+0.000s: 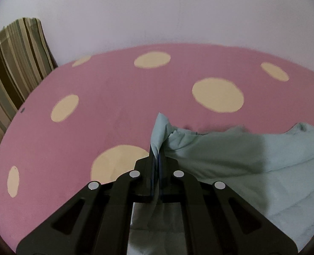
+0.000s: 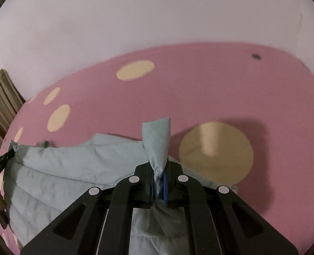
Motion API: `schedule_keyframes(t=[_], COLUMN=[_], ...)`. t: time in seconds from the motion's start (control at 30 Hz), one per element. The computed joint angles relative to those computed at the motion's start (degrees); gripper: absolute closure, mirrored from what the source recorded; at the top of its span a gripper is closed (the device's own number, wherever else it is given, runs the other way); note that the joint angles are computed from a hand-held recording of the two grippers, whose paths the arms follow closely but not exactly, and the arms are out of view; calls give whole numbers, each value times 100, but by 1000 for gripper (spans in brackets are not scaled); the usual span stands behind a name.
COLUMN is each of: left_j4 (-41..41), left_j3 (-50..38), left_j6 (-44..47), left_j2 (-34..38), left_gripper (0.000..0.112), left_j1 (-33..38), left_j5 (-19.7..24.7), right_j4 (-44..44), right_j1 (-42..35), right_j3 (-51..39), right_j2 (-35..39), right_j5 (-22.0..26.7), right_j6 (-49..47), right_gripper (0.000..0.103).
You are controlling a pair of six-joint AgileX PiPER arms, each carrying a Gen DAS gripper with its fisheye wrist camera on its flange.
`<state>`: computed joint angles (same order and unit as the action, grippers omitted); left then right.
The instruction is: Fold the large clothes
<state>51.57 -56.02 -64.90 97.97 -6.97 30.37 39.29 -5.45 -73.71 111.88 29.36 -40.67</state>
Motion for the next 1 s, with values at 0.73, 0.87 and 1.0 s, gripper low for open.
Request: schedule_keyframes(t=[0.73, 0.87, 1.0], left_j4=[1997, 662, -47], left_j3=[492, 338, 679], left_j6=[-2383, -1104, -520], left_j2=[762, 498, -208], left_gripper=[108, 62, 57], left_j1=[255, 358, 532], left_j5=[-1009, -622, -518], right_j4=[1162, 747, -287], right_j1=[-3, -107, 41], right_j3=[209, 28, 241], right_j2=[664, 594, 124], right_j5=[-607, -211, -430], right_j6=[-1102, -667, 282], right_gripper=[93, 83, 52])
